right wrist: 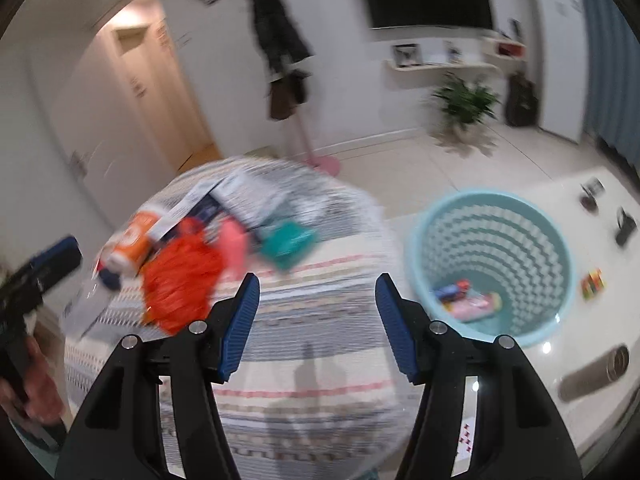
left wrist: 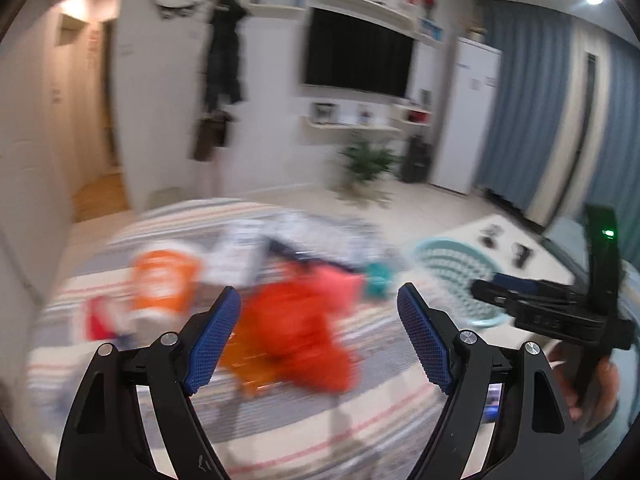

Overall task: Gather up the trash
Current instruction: 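Move the left gripper to the clear bottle while the right moves to the red bag, then grasp the clear plastic bottle with the left gripper while the right grasps the red plastic bag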

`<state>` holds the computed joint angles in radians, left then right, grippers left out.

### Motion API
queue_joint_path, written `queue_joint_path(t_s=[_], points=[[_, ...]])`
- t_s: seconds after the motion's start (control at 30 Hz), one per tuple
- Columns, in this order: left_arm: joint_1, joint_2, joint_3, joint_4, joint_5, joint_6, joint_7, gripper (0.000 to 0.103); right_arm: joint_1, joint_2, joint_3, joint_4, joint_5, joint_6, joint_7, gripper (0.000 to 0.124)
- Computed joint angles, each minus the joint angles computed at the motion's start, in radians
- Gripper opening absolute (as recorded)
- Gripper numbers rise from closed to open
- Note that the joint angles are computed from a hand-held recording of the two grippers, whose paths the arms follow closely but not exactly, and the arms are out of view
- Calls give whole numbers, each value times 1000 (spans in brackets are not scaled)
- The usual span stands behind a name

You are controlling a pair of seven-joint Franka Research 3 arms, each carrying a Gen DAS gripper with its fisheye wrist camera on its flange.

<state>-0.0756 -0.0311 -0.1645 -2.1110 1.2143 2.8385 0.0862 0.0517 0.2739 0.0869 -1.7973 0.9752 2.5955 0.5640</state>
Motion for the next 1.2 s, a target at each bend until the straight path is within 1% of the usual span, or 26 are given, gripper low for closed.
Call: queue_joint_path(t_s=[0.07, 0.13, 0.2, 0.23, 0.3, 0.37, 0.5, 0.53, 0.57, 0.67, 0.7, 0.73, 0.77, 0.83, 0.9, 0.93, 1.0, 1.07, 1.13, 1.2], points=[[22, -96, 14, -100, 4, -42, -27, 80, 24, -4, 14, -12, -19, 6, 0, 61], [60, -172, 20, -181, -8, -51, -34, 84, 44, -2, 26, -14, -26, -3, -2, 61], [94, -236, 24, -254, -56, -78, -3, 84, 69, 4, 39, -15, -32, 10, -5, 62], [108, -260, 31, -284, -84, -78, 24, 84, 78, 6, 48, -17, -27, 18, -14, 63], [141, -289, 53, -333, -129, -59, 79, 85, 99, 15, 60, -18, -17, 52, -29, 69], [177, -305, 62, -369, -154, -47, 108, 87, 119, 29, 69, -10, -22, 79, -23, 70], [219, -289, 102, -406, -256, 36, 204, 87, 134, 66, 90, 20, -8, 113, -27, 73], [219, -276, 115, -409, -291, 63, 243, 87, 139, 76, 92, 28, -13, 122, -21, 73], [205, -263, 135, -411, -350, 86, 300, 87, 137, 79, 93, 30, -18, 122, -17, 73], [182, -239, 157, -420, -475, 125, 409, 85, 149, 107, 87, 53, -66, 123, 37, 73], [160, -242, 170, -437, -530, 132, 458, 84, 147, 115, 88, 60, -78, 116, 50, 73], [164, -242, 154, -443, -544, 137, 462, 83, 145, 124, 88, 69, -90, 103, 66, 73], [150, -240, 158, -453, -578, 152, 491, 82, 137, 125, 92, 69, -92, 93, 67, 73], [63, -244, 210, -471, -720, 182, 615, 82, 129, 135, 96, 84, -102, 67, 80, 73], [5, -240, 232, -473, -810, 195, 696, 82, 126, 143, 97, 95, -113, 50, 91, 73], [12, -233, 209, -463, -819, 182, 702, 82, 126, 149, 97, 103, -120, 38, 100, 73], [76, -207, 128, -432, -785, 146, 662, 82, 124, 159, 99, 115, -128, 20, 112, 73], [131, -175, 64, -392, -751, 110, 623, 82, 124, 170, 98, 130, -139, -4, 126, 73], [154, -139, 39, -353, -733, 76, 594, 80, 126, 177, 98, 140, -156, -22, 137, 73], [161, -107, 36, -326, -724, 70, 567, 77, 126, 180, 100, 143, -164, -32, 134, 72]])
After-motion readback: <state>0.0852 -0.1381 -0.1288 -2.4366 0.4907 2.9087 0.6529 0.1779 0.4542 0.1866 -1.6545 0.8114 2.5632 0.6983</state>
